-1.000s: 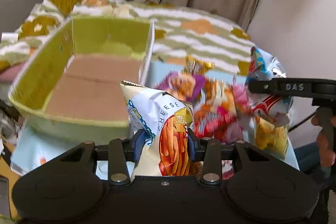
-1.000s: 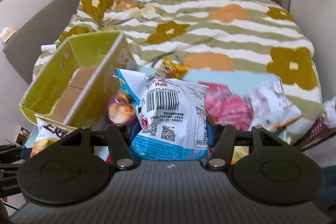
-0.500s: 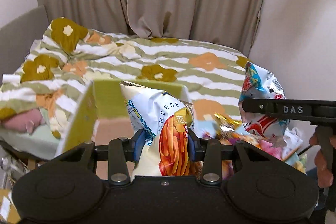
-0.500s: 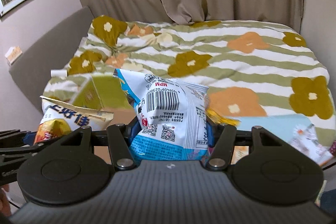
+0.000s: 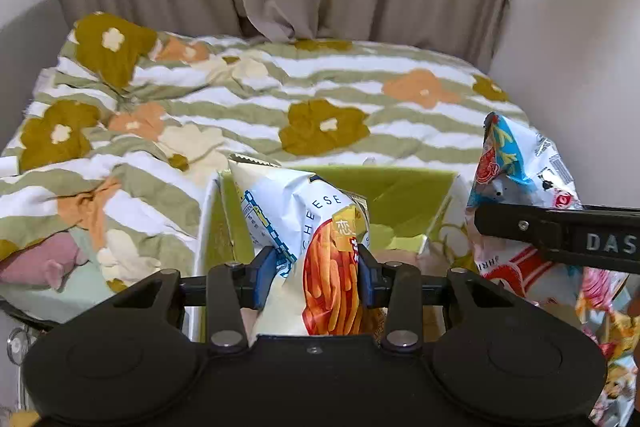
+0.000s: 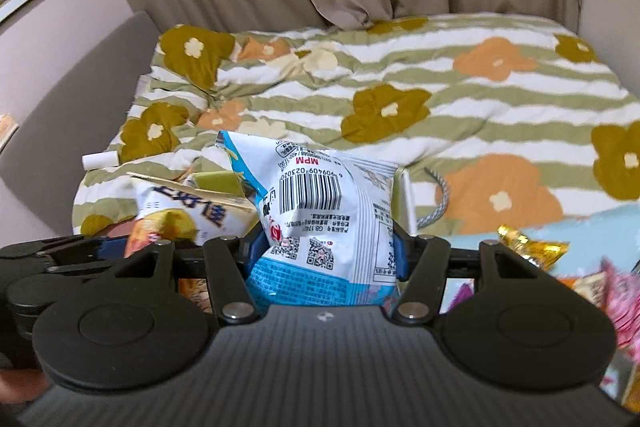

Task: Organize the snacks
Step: 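Carry both bags into the yellow-green box and open both grippers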

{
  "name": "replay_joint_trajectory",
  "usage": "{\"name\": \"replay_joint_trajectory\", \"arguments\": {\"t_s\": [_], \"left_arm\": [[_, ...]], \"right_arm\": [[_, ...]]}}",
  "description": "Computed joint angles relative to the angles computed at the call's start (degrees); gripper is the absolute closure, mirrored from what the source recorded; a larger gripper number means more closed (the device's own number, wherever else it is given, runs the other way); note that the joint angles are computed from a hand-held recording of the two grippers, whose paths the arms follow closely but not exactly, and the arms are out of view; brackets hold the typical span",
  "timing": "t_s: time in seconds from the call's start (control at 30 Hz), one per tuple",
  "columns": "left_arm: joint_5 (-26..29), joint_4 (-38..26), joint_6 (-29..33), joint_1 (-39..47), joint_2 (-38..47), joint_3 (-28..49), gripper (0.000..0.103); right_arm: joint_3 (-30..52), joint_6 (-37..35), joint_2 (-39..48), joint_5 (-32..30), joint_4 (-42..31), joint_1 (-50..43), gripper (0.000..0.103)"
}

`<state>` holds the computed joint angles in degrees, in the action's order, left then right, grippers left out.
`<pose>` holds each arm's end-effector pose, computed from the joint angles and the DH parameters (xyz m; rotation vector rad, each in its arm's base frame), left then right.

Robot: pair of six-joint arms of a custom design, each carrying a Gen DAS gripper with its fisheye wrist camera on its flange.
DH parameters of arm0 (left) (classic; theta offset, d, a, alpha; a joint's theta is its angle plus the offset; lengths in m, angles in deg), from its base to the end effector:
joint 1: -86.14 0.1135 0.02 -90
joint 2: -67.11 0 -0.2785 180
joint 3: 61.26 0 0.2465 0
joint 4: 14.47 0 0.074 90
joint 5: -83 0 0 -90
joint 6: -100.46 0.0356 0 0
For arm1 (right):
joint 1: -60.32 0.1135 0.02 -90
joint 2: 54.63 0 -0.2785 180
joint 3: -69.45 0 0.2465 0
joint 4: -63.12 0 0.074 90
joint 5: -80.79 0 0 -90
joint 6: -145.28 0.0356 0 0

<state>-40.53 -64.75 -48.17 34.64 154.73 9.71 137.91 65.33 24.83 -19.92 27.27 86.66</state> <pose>0.1929 -0.2110 0.2257 -0.3015 2.4262 0.0127 0.2530 0.1326 0.2608 -0.4339 2.3954 0.5170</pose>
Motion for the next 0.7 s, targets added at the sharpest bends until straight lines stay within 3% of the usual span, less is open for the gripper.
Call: {"name": "replay_joint_trajectory", "arguments": {"t_s": [0.1, 0.17, 0.2, 0.23, 0.47, 0.7], "left_arm": [[2.0, 6.0, 4.1, 3.1, 1.2, -3.1, 0.055], [2.7, 8.6, 5.6, 4.4, 2.2, -4.3, 0.029], [2.9, 9.2, 5.8, 4.9, 2.7, -4.5, 0.008], [2.6, 9.8, 5.9, 4.9, 3.1, -5.0, 0.003], [-1.7, 2.1, -0.8, 0.3, 0.9, -4.6, 0.002], [-5.8, -11.7, -10.7, -5.2, 0.9, 0.7, 0.002]], "right_arm": [[-0.1, 2.2, 1.8, 1.8, 0.9, 1.7, 0.03], [-0.4, 3.0, 2.3, 2.2, 1.2, 2.2, 0.03], [-0.5, 3.2, 2.6, 2.6, 1.4, 2.5, 0.03], [-0.5, 3.4, 2.9, 2.8, 1.3, 2.7, 0.03], [0.0, 3.0, 4.1, 1.3, 1.3, 2.8, 0.03], [1.2, 2.9, 5.9, 0.6, 1.7, 2.9, 0.028]]}}
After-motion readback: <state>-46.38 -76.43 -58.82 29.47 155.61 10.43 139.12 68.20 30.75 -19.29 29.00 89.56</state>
